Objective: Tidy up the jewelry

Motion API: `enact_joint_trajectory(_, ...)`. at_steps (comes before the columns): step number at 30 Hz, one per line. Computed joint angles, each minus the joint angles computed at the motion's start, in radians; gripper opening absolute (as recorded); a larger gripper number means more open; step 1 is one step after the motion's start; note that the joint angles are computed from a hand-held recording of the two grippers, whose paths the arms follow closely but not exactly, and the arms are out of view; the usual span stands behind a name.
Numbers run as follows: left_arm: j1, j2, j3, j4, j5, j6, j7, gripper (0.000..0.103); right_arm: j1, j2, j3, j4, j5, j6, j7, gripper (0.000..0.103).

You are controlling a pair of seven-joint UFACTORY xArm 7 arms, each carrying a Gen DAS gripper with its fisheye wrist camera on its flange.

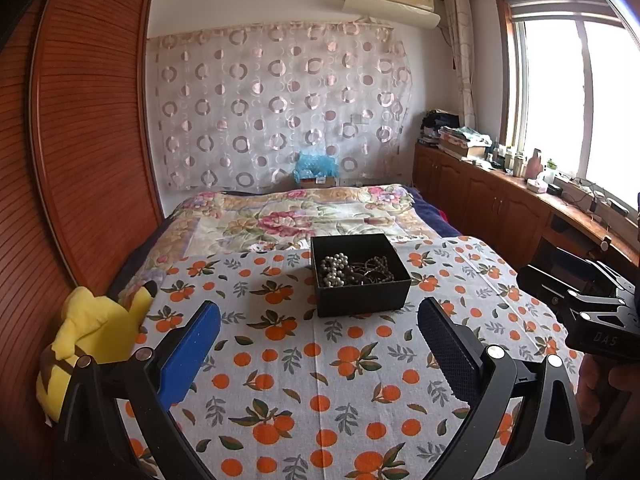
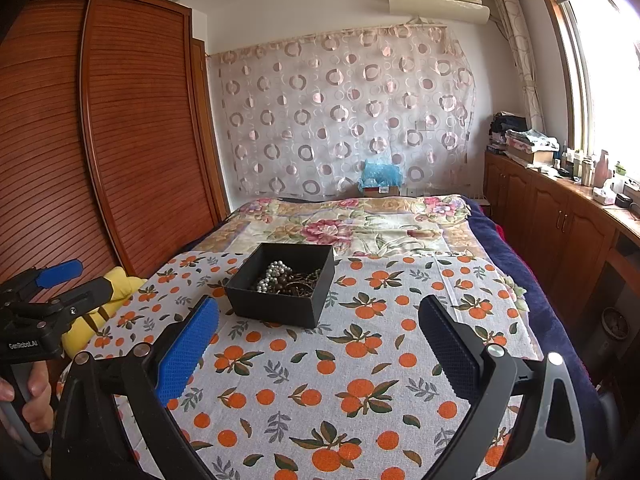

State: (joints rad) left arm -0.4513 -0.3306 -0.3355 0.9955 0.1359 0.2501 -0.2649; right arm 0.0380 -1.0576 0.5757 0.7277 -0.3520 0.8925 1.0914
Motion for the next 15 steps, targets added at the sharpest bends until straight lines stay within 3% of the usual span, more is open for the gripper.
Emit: enact_joint_trajectory(15, -0.003, -0.002, 0.004, -0.007, -0.004, -0.006, 0.004, 0.095, 0.003, -0.002, -0.001, -0.003, -0.002, 0.000, 0.004, 0.100)
